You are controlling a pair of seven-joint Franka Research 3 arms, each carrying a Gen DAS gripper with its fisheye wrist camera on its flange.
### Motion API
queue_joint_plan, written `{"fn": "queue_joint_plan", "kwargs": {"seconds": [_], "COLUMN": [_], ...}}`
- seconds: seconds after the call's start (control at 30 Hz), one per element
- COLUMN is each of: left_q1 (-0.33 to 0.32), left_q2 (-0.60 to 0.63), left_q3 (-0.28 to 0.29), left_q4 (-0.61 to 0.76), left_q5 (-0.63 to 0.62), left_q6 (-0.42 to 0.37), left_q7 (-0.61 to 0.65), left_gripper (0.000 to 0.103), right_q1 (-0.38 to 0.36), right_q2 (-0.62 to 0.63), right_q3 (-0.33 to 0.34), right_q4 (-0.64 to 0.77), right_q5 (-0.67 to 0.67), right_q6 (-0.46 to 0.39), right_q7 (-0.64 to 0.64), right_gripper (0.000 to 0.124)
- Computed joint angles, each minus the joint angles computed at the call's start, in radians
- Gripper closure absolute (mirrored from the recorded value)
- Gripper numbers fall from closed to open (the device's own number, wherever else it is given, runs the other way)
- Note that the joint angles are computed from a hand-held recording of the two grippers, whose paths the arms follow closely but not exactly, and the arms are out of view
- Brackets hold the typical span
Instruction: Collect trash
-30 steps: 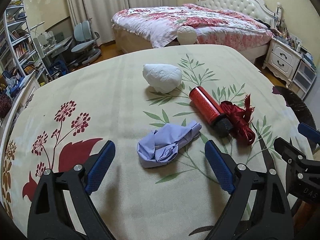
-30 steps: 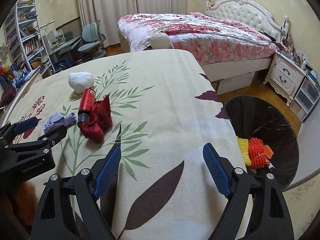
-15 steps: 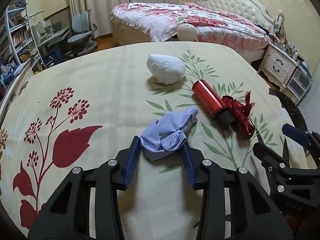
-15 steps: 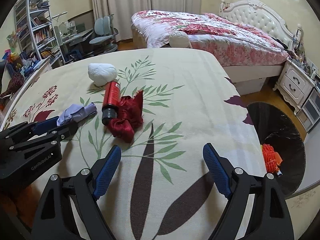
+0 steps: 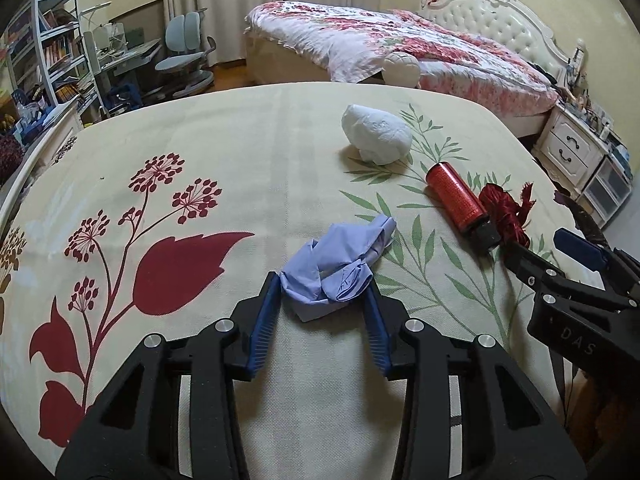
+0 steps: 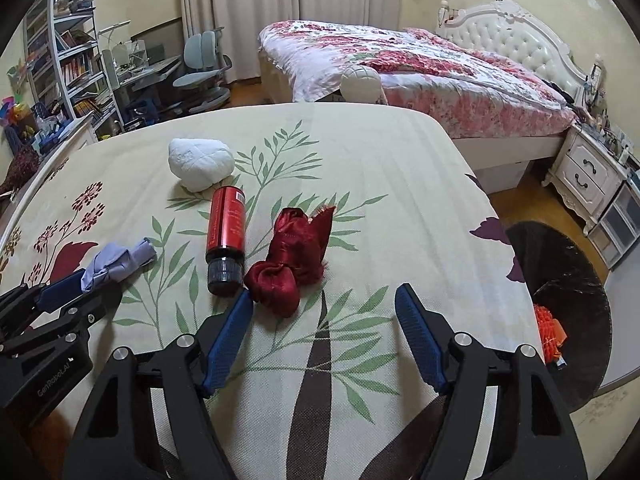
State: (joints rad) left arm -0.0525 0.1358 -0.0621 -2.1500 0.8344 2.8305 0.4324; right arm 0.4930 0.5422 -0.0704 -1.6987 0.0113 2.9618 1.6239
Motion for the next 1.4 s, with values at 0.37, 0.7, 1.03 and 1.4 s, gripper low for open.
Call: {"fn": "queue_joint_plan", "kwargs": {"seconds": [0.37, 0.7, 1.03, 1.4], "left_q1": [0.01, -0.006, -0.022, -0.016], "left_q2": [0.033, 0.06, 0.064, 0.052], "left_q3": [0.002, 0.022, 0.039, 0.037], "left_q4": [0.028, 0.058, 0.067, 0.061], "left_q5": [-0.084, -0.075, -0.046, 0.01], "left_q6": [0.025, 0.043, 0.031, -0.006], "left_q7": [0.079, 0.098, 0.048, -0.049], "left_gripper": [0.038, 0.051, 0.053, 0.053], "right_q1": [0.008, 0.0, -0.002, 0.004], "right_q2": [-0.003, 0.006, 0.015, 0.067], "right_q3": [-0.006, -0.004, 0.002, -0.009], "right_q4": [-0.003, 0.013, 0.034, 0.121], "right_q5": [0.01, -0.001, 0.002, -0.014], "right_q6": [0.003, -0.01, -0.013, -0.063], "right_q7": [0.011, 0.028, 0.025, 0.043], "right_gripper": [0.054, 0.054, 0.054, 0.062]}}
